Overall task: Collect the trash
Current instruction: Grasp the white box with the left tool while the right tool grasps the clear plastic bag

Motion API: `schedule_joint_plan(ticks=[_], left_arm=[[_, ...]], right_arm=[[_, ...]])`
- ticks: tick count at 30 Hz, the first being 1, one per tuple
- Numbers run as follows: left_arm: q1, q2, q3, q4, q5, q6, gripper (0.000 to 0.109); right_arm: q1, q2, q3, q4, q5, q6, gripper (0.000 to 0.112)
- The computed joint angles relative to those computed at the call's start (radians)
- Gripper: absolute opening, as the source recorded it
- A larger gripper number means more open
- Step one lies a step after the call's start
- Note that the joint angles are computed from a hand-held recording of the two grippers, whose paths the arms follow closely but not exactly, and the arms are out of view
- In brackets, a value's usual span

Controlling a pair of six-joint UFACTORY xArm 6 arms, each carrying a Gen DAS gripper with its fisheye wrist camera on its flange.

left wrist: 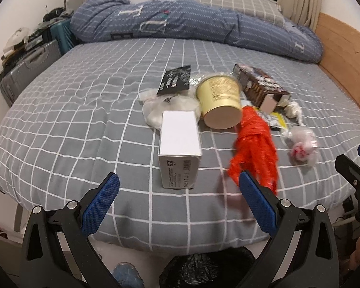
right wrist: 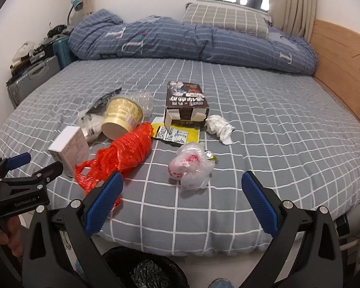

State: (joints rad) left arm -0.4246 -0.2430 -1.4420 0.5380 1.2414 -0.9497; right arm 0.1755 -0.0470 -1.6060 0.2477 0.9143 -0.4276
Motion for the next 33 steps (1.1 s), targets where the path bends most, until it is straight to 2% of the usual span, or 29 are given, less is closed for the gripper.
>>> schedule_joint_plan(ticks=[4,12,14,17,20,22,26,33], left_arm=[[0.043,0.016,0.014,-0.039,-0.037,0.004,0.097],[0.07,0.054,0.003,-0.037,-0.06,0.029,0.087],[0.084,0.062,0.003,-0.059,-0.078,0.038,0.084],[0.101,0.067,0.009,-0.079,-0.1,0.041,0.078],[0.115,0.073,0.013,-0.106,-0.134,0.054,0.067],[0.123,0.083,0.008,-0.13,-0.144,0.075,0.053],[0.125,0.092,0.007,-0.123,-0.14,0.081,0.042],[0.129,0.083,0.018,-0.124,-0.153,0.074,0.039]], right_arm=[[0.003,0.05,-0.042,-0.006,0.014,0.018,0.094],[0.003,0.155,-0.127,-0.002,0.084,0.023,0.085],[0.003,0.17,-0.135,0.0,0.089,0.024,0.084],[0.004,0.185,-0.141,0.001,0.097,0.023,0.077],[0.004,0.205,-0.151,0.002,0.108,0.025,0.07],[0.001,0.212,-0.156,0.004,0.106,0.032,0.064],[-0.011,0.219,-0.164,0.04,0.106,0.022,0.057],[-0.008,0.22,-0.166,0.046,0.104,0.015,0.049]])
